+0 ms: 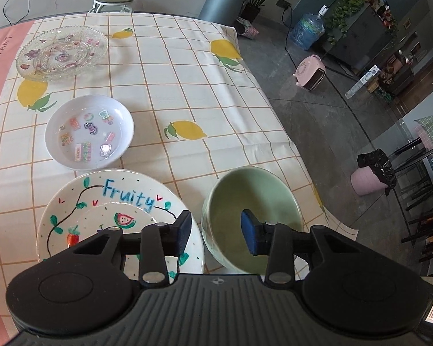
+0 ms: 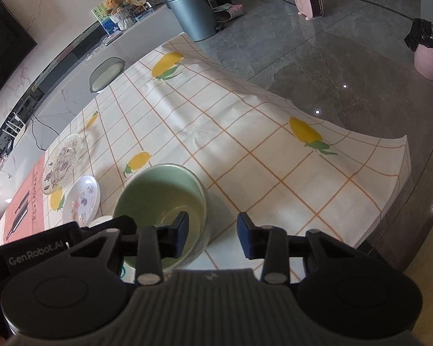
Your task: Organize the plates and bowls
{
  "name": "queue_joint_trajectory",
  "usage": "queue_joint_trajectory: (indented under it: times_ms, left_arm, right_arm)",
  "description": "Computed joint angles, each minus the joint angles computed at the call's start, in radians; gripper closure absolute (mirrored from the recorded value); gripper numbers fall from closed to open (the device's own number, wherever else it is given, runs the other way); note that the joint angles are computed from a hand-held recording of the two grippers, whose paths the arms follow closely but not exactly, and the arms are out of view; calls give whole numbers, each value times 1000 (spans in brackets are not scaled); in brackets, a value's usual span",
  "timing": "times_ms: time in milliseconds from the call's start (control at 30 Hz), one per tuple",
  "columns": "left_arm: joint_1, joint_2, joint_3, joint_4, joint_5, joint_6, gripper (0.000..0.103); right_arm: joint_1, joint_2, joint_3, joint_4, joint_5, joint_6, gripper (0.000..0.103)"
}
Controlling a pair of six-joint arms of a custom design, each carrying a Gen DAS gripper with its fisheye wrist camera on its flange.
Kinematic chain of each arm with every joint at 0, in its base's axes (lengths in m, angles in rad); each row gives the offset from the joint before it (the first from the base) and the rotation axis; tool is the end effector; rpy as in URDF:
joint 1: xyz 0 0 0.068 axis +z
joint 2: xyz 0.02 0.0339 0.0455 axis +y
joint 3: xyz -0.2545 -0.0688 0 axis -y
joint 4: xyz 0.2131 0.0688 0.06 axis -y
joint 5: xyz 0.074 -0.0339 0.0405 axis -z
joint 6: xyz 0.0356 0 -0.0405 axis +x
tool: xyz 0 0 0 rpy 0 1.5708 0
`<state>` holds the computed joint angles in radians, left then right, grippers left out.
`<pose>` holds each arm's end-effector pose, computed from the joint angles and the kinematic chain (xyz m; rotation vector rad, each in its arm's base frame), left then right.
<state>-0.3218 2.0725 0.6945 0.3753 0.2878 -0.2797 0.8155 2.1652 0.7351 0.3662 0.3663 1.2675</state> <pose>0.2817 -0.1046 0.0478 0.1661 2.6188 -0.5896 0.2176 0.2125 0.0280 0.6924 2.4640 0.3325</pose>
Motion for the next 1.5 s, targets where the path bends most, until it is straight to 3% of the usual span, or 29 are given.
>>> queue_joint_trajectory:
  times_ms: [300,400,667,1000,1233,1500]
  left_arm:
    - [-14,46,47,-29,-35,10,93]
    - [-18,47,50,-28,-42,15,94]
    - [10,19,26,-34,-10,3,94]
    - [75,-251,-116,-80,-42,12,93]
    - [253,-472,-186,-170,12,59,93]
    - [577,-630,-199,-332,142,171,93]
  right_arm:
    - [-12,38,11,43,-26,-16,85]
    - [-19,46,7,68,-46,-15,90]
    - [3,25,43,-17,-19,23,91]
    - [71,-91,67,-89,45,-2,93]
    - [155,-126,197,-180,95,-65,93]
    - [242,-53,492,-323,109,-186,93]
